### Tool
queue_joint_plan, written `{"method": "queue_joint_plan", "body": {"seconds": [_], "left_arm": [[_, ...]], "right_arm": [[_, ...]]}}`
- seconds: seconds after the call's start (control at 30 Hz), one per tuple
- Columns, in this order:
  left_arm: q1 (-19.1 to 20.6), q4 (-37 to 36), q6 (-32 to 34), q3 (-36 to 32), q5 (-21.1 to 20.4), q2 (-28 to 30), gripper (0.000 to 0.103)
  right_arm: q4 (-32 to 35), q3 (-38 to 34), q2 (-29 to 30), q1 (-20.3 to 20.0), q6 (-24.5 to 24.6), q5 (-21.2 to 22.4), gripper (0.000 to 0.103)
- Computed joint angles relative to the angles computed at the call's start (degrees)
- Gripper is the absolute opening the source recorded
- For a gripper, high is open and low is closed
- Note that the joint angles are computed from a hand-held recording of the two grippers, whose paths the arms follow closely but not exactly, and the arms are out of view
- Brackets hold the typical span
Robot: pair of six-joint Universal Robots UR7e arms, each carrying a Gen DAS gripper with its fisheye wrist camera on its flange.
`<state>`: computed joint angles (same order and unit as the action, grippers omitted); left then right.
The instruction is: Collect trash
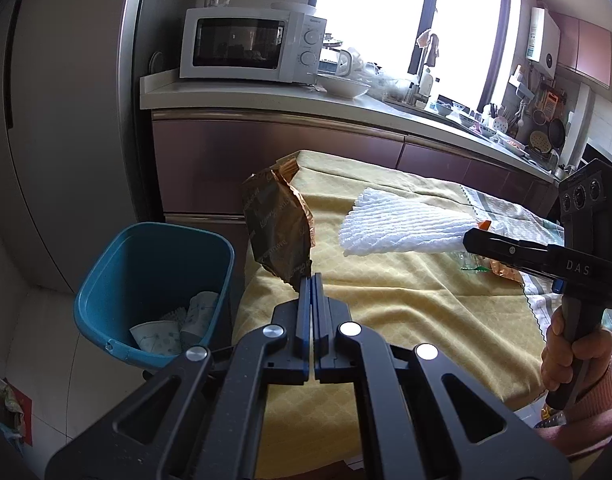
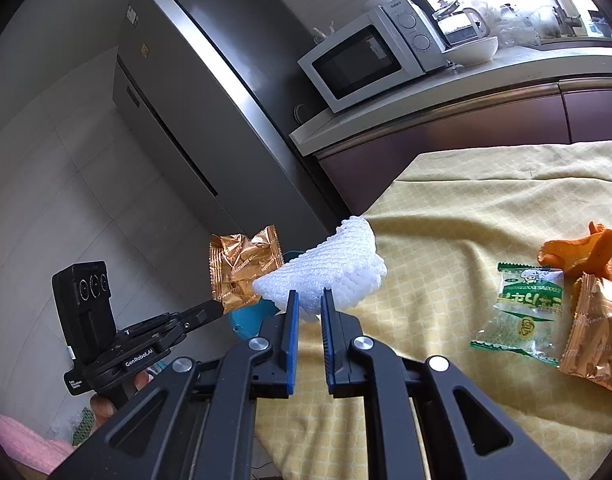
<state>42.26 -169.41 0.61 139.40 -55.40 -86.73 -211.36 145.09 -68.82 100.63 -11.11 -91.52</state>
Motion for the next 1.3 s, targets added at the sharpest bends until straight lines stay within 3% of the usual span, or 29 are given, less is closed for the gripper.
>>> {"method": "queue_joint_plan", "body": {"seconds": [1.3], "left_arm": [[5.2,2.8,-0.6,0.7,4.9,-6.6,0.001]], "right_arm": [[12.1,-12.1,9.7,6.2,-2.6,-2.3,0.010]]}}
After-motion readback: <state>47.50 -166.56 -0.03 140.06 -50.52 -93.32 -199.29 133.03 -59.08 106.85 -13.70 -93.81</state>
